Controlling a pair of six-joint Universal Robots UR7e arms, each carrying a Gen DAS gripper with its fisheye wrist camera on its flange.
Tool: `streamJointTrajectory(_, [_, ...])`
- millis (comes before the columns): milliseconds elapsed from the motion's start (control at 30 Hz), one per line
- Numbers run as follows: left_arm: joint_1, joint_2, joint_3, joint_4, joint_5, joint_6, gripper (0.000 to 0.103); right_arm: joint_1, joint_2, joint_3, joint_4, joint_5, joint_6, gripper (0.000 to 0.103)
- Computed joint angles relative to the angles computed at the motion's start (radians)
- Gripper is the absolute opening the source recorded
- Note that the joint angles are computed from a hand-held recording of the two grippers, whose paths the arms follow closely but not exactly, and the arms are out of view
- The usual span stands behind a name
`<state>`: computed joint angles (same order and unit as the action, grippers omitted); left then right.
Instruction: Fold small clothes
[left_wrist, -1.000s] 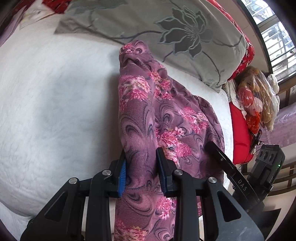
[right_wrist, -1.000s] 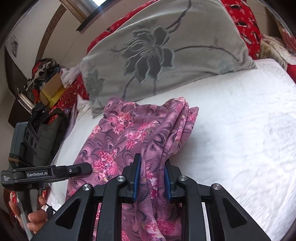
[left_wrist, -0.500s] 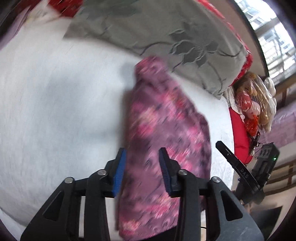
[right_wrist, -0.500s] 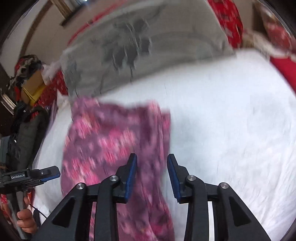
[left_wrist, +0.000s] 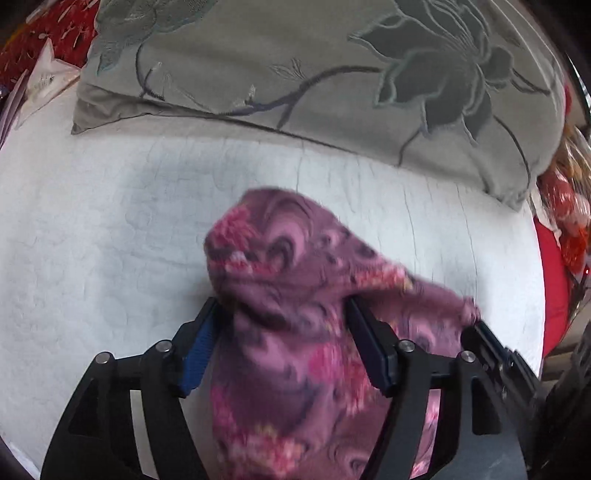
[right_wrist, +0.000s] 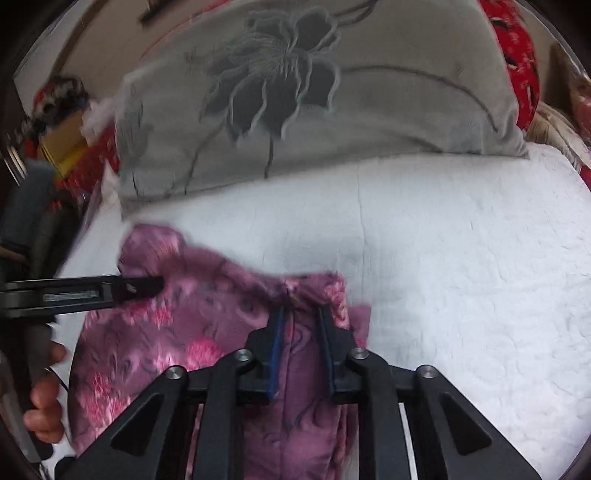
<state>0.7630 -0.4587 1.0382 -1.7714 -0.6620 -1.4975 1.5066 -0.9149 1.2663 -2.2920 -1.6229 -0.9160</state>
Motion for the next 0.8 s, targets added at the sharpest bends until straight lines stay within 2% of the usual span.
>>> streamJointTrajectory(100, [0.005, -0.033, 0.026, -0.044, -0.042, 0.013, 0.067, 0.008, 0.009, -0.035, 0.050, -0.019, 0.002, 0.016])
streamJointTrajectory(167, [-0.018, -0.081, 0.099, -0.097, -0.031, 0.000, 0.066, 0.020, 0.003, -0.053, 0.081, -0.039, 0.010, 0.016])
streamJointTrajectory(200, [-0.035, -0.100, 0.132, -0.105, -0.019, -0.010, 0.066, 0.019, -0.014, -0.049, 0.082, -0.023, 0.014, 0.017])
streamJointTrajectory(233, [-0.057, -0.121, 0.169, -0.099, -0.004, -0.029, 0.066, 0.011, -0.039, -0.043, 0.102, 0.018, 0.011, 0.024])
streamJointTrajectory(300, [-0.101, -0.150, 0.242, -0.095, 0.009, -0.063, 0.067, -0.007, -0.074, -0.039, 0.164, 0.078, -0.006, 0.024])
streamJointTrajectory(367, [-0.129, -0.159, 0.302, -0.107, -0.004, -0.106, 0.067, -0.029, -0.114, -0.011, 0.208, 0.102, -0.038, 0.027])
streamJointTrajectory(433, [-0.128, -0.144, 0.340, -0.158, -0.057, -0.129, 0.070, -0.041, -0.130, 0.028, 0.202, 0.063, -0.059, 0.034])
streamJointTrajectory(467, [-0.117, -0.136, 0.345, -0.186, -0.082, -0.120, 0.078, -0.037, -0.127, 0.051, 0.174, -0.009, -0.062, 0.036])
streamJointTrajectory(500, [-0.119, -0.134, 0.353, -0.192, -0.083, -0.136, 0.079, -0.041, -0.129, 0.099, 0.105, -0.061, -0.097, 0.040])
streamJointTrajectory(533, [-0.129, -0.135, 0.344, -0.156, -0.078, -0.159, 0.079, -0.038, -0.141, 0.130, 0.049, -0.071, -0.109, 0.049])
streamJointTrajectory(567, [-0.136, -0.136, 0.326, -0.106, -0.089, -0.175, 0.078, -0.036, -0.156, 0.154, 0.008, -0.068, -0.118, 0.051])
streamJointTrajectory(633, [-0.159, -0.134, 0.298, -0.010, -0.085, -0.201, 0.078, -0.023, -0.181, 0.163, 0.021, -0.088, -0.104, 0.050])
streamJointTrajectory(700, [-0.185, -0.133, 0.305, 0.035, -0.076, -0.233, 0.078, -0.042, -0.228, 0.183, 0.064, -0.032, -0.127, 0.051])
streamJointTrajectory(767, [-0.192, -0.128, 0.331, 0.004, -0.101, -0.243, 0.079, -0.065, -0.265, 0.220, 0.065, -0.014, -0.164, 0.051])
streamJointTrajectory(800, [-0.187, -0.125, 0.354, -0.043, -0.123, -0.234, 0.080, -0.073, -0.274, 0.246, 0.040, -0.045, -0.178, 0.051])
